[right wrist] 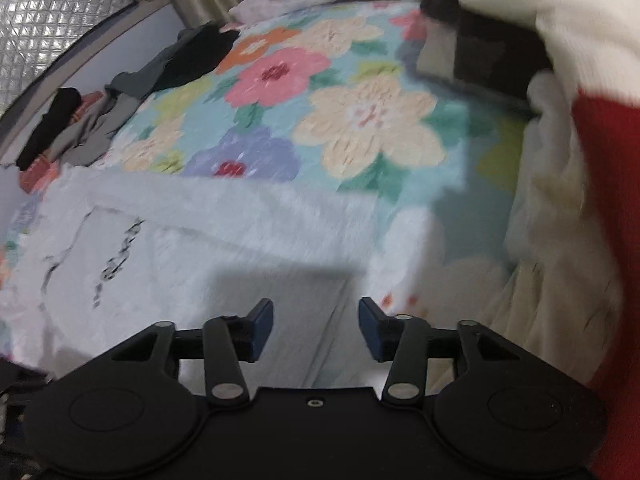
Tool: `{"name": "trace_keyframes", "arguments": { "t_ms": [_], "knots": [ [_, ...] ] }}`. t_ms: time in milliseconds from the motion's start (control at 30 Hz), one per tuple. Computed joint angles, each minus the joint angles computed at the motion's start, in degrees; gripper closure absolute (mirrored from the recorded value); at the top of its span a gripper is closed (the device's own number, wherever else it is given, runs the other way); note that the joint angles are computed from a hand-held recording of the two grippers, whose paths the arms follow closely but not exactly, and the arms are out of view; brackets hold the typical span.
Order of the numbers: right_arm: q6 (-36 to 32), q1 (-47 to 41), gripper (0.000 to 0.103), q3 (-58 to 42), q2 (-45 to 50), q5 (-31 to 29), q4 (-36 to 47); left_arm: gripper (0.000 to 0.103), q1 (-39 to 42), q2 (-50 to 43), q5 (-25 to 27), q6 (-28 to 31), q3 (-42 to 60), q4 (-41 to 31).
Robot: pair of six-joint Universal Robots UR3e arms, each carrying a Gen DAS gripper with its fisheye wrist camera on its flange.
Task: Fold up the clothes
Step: 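Grasp the sweatshirt hem corner with the left gripper while the right gripper grasps another corner, then lift the hem with both grippers and fold it over the sweatshirt body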
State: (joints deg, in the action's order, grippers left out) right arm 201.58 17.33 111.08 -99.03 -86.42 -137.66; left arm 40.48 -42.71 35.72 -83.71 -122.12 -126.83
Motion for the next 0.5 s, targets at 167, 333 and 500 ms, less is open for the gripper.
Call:
{"name": "trace_keyframes", "arguments": {
  "t_ms": [167,333,500],
  "knots": [
    [3.19,1.16,0.045,-6.53,6.72,-4.12,2.6,0.092,-1.32,0.67,-0.33,-4.46,-1.67,4.92],
    [6.75,-1.37,0.045,-6.7,10.29,-0.86,-0.4,0.092,-0.79,-1.12,0.32,-6.99,-2.46,7.83],
    [6.98,-2.94,0.045,-5.49,9.98,1.35,-1.45,0.092,3.16,-2.32,-0.57,-6.59,-1.99,7.94]
  ]
}}
